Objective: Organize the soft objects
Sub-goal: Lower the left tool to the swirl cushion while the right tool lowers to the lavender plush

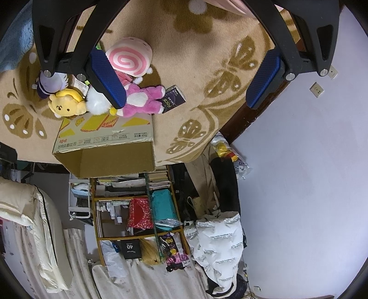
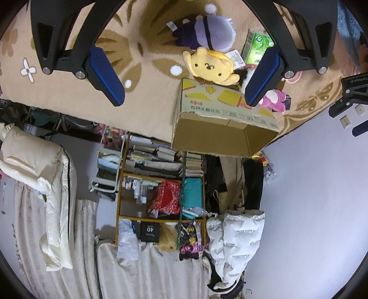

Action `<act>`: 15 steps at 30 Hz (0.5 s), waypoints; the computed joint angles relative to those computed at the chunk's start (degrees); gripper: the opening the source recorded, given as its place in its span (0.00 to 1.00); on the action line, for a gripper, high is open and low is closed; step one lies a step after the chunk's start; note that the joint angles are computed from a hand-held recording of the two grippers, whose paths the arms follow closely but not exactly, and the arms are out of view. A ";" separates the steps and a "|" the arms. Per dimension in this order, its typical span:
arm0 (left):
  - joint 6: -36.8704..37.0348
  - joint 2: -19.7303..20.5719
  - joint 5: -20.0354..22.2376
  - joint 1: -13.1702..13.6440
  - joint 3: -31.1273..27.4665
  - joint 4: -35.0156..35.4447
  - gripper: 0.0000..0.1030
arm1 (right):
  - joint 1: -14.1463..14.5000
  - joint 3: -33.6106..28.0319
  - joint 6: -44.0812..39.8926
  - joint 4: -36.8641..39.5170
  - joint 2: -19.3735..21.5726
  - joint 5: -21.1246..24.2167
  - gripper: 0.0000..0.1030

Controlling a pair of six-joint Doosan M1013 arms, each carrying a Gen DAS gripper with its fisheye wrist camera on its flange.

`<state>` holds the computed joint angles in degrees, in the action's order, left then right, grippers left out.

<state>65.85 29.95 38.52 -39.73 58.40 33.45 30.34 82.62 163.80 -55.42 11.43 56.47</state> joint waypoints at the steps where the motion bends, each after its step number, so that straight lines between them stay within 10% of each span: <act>1: 1.56 0.09 0.15 0.14 -0.23 -1.66 1.00 | -0.19 0.06 -0.50 1.05 -0.08 -0.21 1.00; 15: 17.52 4.40 8.88 1.00 -7.64 -20.16 1.00 | -4.83 -3.73 -15.82 24.65 2.90 0.89 1.00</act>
<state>83.37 34.35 47.40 -38.73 50.76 13.30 25.51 78.89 147.98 -30.77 14.34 57.36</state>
